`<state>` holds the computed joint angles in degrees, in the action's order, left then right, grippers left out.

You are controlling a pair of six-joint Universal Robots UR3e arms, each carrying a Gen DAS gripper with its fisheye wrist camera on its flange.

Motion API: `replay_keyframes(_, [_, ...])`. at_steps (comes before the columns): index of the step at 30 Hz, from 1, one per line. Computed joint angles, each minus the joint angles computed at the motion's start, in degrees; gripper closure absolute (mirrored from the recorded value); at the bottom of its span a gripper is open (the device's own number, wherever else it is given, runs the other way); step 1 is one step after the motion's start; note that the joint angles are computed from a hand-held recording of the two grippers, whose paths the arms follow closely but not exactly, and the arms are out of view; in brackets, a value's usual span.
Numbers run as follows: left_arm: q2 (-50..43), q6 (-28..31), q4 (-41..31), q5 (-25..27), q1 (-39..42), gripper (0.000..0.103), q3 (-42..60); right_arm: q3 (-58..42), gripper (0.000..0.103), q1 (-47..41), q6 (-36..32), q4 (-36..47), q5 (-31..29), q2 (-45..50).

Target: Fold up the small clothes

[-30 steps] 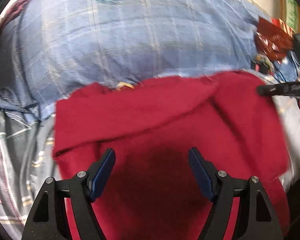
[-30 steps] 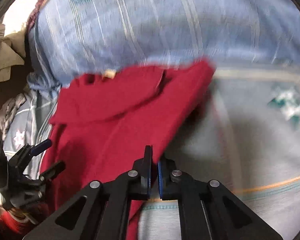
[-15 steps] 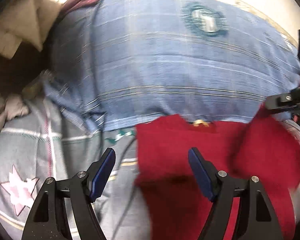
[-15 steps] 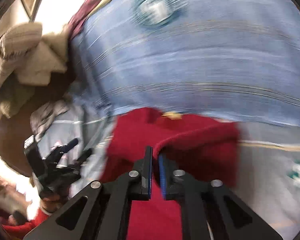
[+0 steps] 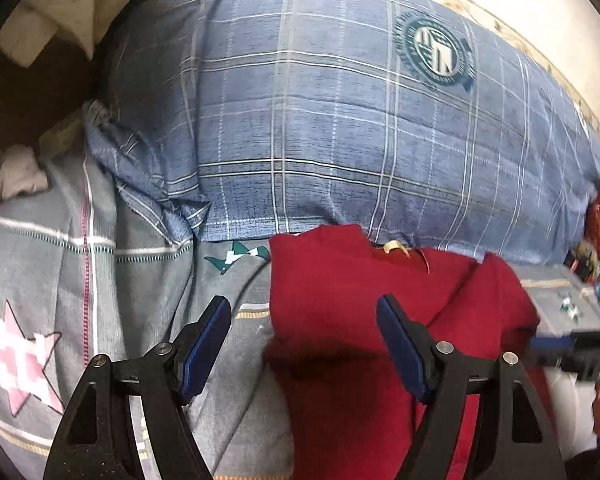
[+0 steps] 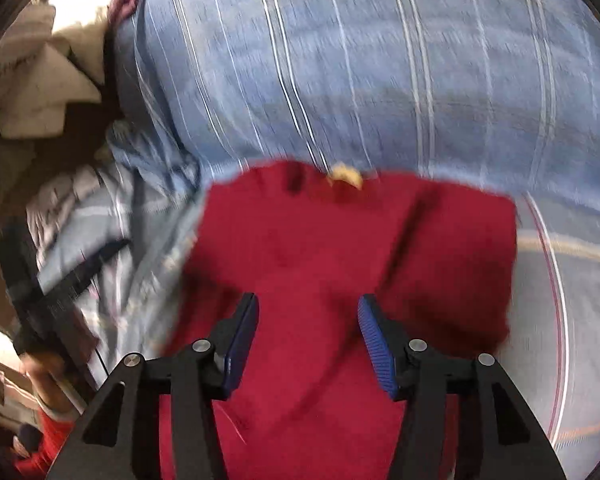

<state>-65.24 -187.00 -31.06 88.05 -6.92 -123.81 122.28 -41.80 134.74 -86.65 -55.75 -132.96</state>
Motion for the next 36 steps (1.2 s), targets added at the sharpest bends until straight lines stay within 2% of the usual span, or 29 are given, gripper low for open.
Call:
replay_keyframes(1, [1.37, 0.89, -0.86, -0.55, 1.09, 0.028, -0.76, 0.7, 0.048, -4.02, -5.33, 5.93, 0.12, -2.59])
replay_keyframes(3, [1.98, 1.2, -2.12, -1.51, 1.83, 0.028, -0.83, 4.25, 0.043, -4.88, -7.61, 8.07, -1.85, -3.57])
replay_keyframes(6, [4.45, 1.14, -3.47, -3.62, 4.38, 0.028, -1.45, 9.15, 0.043, 4.06, -0.4, -3.83, -4.27, 4.83])
replay_keyframes(8, [6.71, 1.63, -4.39, -5.06, 7.27, 0.028, -2.07, 9.45, 0.046, 7.0, 2.22, -8.97, -1.6, 8.4])
replay_keyframes(10, [8.39, 1.4, -4.8, -6.25, 9.58, 0.028, -2.86, 5.59, 0.053, 10.01, 4.68, -10.63, 1.54, 13.55])
replay_keyframes(12, [10.08, 1.48, -5.93, -8.65, 12.92, 0.028, -3.52, -0.48, 0.053, 15.13, 11.99, -16.56, 6.96, 21.04])
replay_keyframes(13, [10.52, 1.36, -5.88, -9.11, 13.61, 0.028, -4.08, -3.33, 0.051, 17.46, 14.94, -19.2, 7.82, 24.14])
replay_keyframes(15, [10.77, 1.61, -6.14, -9.66, 14.93, 0.028, -4.6, -12.55, 0.05, 24.83, 25.52, -29.53, 8.81, 34.83])
replay_keyframes(17, [9.17, 1.43, -4.99, -8.42, 14.74, 0.028, -4.65, -21.84, 0.046, 29.42, 32.49, -33.25, 8.52, 44.29])
replay_keyframes(18, [8.43, 1.2, -4.59, -7.84, 14.36, 0.028, -4.49, -25.34, 0.042, 30.72, 34.74, -33.55, 8.6, 48.34])
replay_keyframes(20, [6.5, 0.62, -3.54, -7.34, 13.88, 0.028, -4.16, -30.03, 0.042, 31.23, 35.47, -29.23, 9.96, 52.5])
replay_keyframes(22, [3.49, -0.77, -1.02, -6.46, 12.38, 0.028, -3.68, -27.74, 0.042, 28.85, 32.73, -26.53, 11.87, 49.69])
replay_keyframes(25, [-2.71, -2.85, 2.79, -4.03, 9.45, 0.028, -2.03, -19.39, 0.042, 22.24, 24.94, -23.42, 11.36, 39.39])
replay_keyframes(26, [-5.49, -3.38, 4.07, -2.99, 8.28, 0.028, -0.94, -16.89, 0.042, 19.29, 21.64, -21.47, 9.42, 35.11])
replay_keyframes(28, [-10.71, -4.78, 6.17, -1.35, 6.36, 0.028, 1.28, -14.17, 0.041, 17.63, 21.1, -24.09, 4.31, 30.73])
replay_keyframes(30, [-15.7, -5.95, 8.38, -2.0, 5.27, 0.028, 3.09, -8.69, 0.041, 14.47, 17.19, -27.1, -3.83, 22.02])
replay_keyframes(32, [-20.03, -6.13, 8.67, -2.36, 4.16, 0.03, 5.2, -2.61, 0.041, 11.02, 13.4, -31.39, -9.58, 14.48])
replay_keyframes(33, [-21.88, -6.15, 9.54, -3.48, 3.96, 0.031, 5.79, 0.09, 0.041, 8.18, 10.63, -31.82, -10.65, 11.17])
replay_keyframes(35, [-26.52, -5.76, 8.69, -1.82, 1.88, 0.049, 9.03, 2.2, 0.041, 2.98, 5.23, -29.59, -10.59, 7.53])
replay_keyframes(36, [-27.99, -5.17, 7.31, -1.74, 1.29, 0.052, 10.29, 4.01, 0.041, 1.14, 2.74, -29.58, -10.93, 6.37])
